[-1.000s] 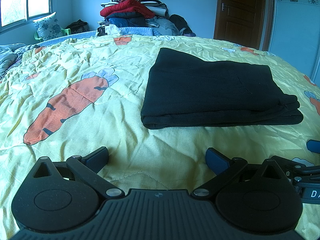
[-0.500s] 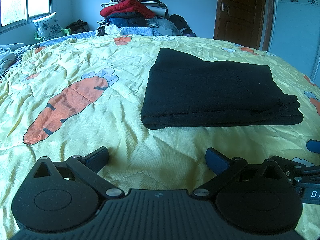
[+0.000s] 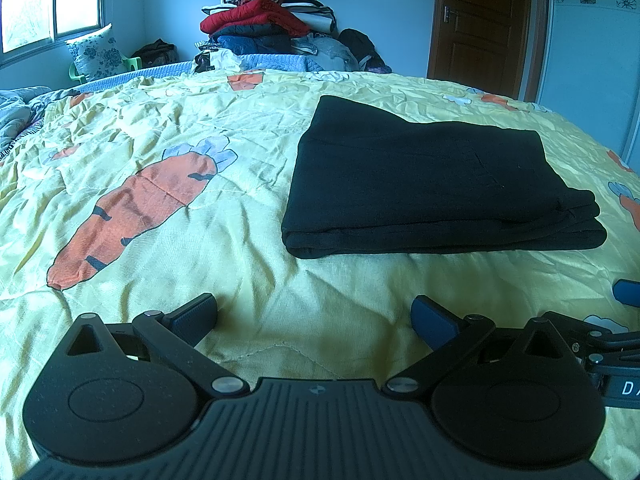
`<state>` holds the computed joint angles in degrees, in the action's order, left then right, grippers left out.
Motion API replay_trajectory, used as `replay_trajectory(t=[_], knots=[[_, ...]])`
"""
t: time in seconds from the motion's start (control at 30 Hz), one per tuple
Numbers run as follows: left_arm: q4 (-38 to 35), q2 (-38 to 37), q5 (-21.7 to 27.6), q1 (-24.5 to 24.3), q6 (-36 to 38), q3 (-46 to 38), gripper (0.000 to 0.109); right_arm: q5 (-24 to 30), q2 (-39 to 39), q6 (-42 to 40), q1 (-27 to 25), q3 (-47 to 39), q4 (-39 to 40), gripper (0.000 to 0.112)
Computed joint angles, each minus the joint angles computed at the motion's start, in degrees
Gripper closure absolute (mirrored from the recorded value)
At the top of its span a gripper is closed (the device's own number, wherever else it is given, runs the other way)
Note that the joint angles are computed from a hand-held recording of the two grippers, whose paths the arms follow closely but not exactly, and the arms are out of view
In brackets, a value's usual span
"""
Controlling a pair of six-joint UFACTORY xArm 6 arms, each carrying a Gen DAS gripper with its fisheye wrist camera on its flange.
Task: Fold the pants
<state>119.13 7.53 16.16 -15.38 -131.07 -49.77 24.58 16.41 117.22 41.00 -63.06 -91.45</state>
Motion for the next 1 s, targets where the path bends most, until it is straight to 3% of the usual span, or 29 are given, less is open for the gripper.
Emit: replay_trajectory(t=[1.0], knots=[[0.1,0.1,0.0,0.0,-0.1,0.0,0.006,0.4,0.4,-0.4,0.1,-0.5,0.7,0.009]])
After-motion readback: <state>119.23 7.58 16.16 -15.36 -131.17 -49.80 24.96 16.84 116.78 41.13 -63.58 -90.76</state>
